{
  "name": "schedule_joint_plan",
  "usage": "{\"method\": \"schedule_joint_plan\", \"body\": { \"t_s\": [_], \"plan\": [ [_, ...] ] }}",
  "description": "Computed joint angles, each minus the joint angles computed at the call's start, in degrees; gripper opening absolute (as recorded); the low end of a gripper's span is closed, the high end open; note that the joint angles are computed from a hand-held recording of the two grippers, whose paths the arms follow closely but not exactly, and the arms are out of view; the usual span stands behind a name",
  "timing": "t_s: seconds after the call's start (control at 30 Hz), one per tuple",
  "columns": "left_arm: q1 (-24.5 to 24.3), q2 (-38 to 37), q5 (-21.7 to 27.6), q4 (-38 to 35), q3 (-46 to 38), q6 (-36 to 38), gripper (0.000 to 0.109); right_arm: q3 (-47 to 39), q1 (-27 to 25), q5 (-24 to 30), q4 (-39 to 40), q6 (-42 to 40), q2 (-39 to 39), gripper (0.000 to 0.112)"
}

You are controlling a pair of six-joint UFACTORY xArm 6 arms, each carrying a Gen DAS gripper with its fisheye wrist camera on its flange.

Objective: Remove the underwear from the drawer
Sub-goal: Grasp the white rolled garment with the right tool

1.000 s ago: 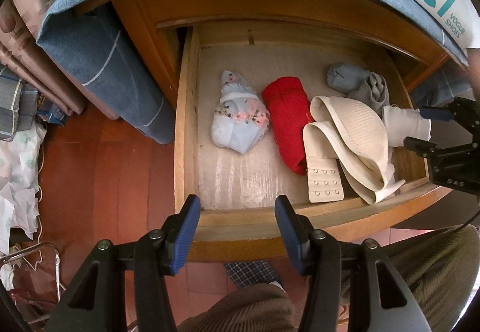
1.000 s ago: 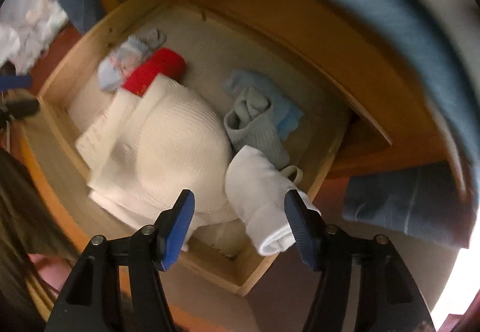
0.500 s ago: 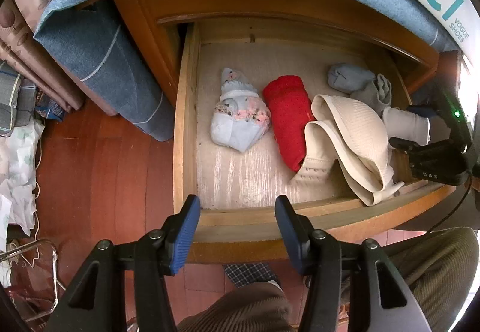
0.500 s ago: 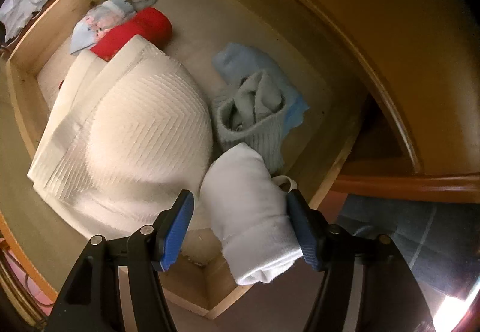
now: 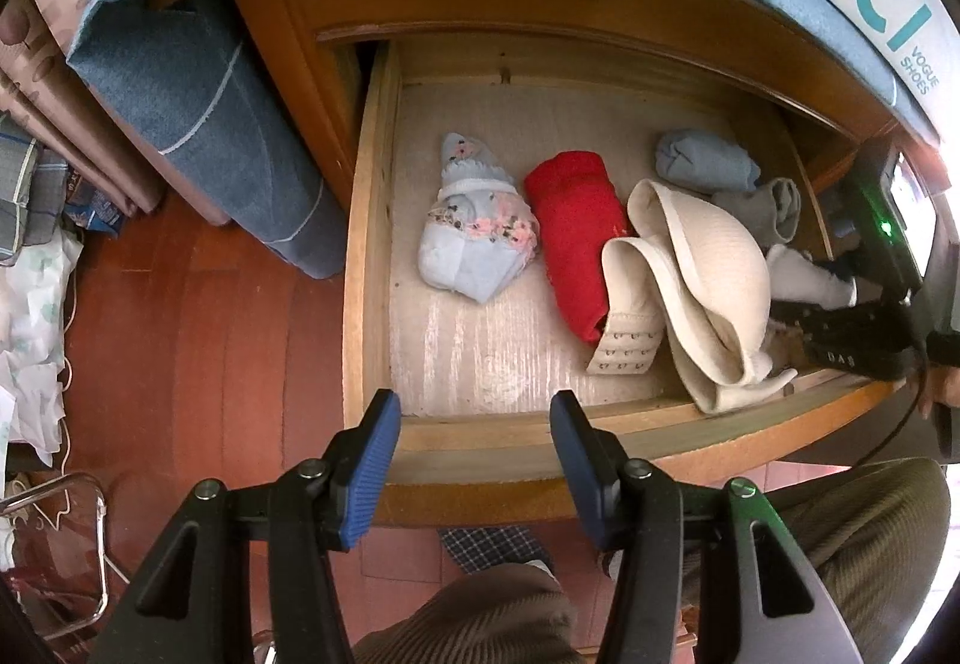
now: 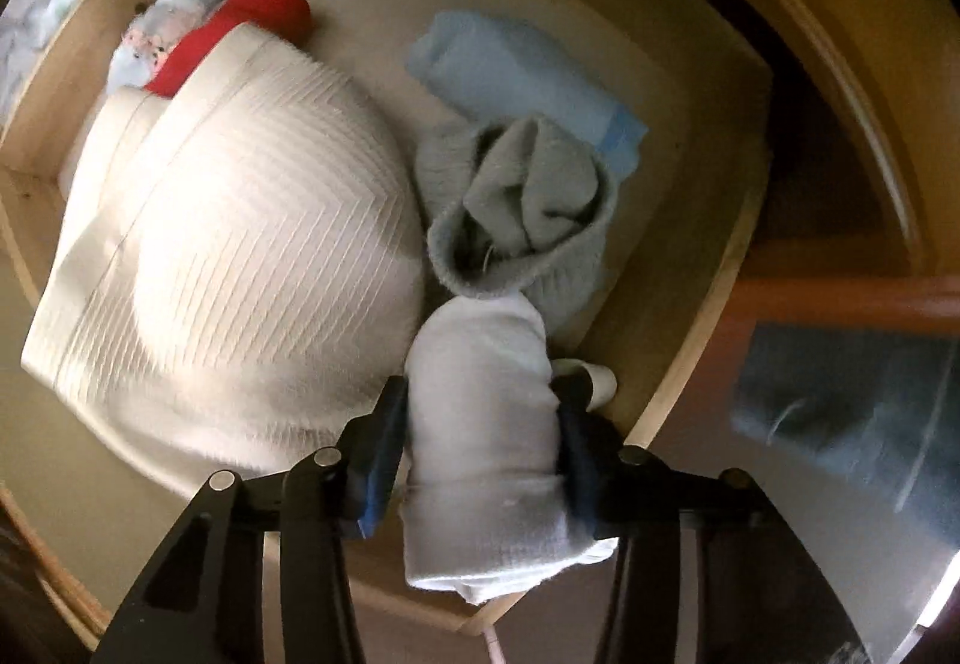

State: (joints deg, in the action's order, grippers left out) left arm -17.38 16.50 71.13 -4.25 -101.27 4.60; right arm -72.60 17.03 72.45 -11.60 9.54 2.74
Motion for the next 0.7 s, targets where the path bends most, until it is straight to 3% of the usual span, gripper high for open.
{"method": "schedule_joint_plan", "body": {
  "t_s": [0.37, 0.7],
  "plan": [
    [-0.04, -0.35, -0.52, -0.14, 0.4, -0.23, 0.053, -1.46, -0.74, 2.87, 6.67, 7.48, -2.47, 0.041],
    [-2.46, 1.32, 0.6, 4.12, -2.87, 0.37, 0.053, 3.04, -2.68, -0.26, 9.39, 20.76, -10.07, 0.041]
  ]
}}
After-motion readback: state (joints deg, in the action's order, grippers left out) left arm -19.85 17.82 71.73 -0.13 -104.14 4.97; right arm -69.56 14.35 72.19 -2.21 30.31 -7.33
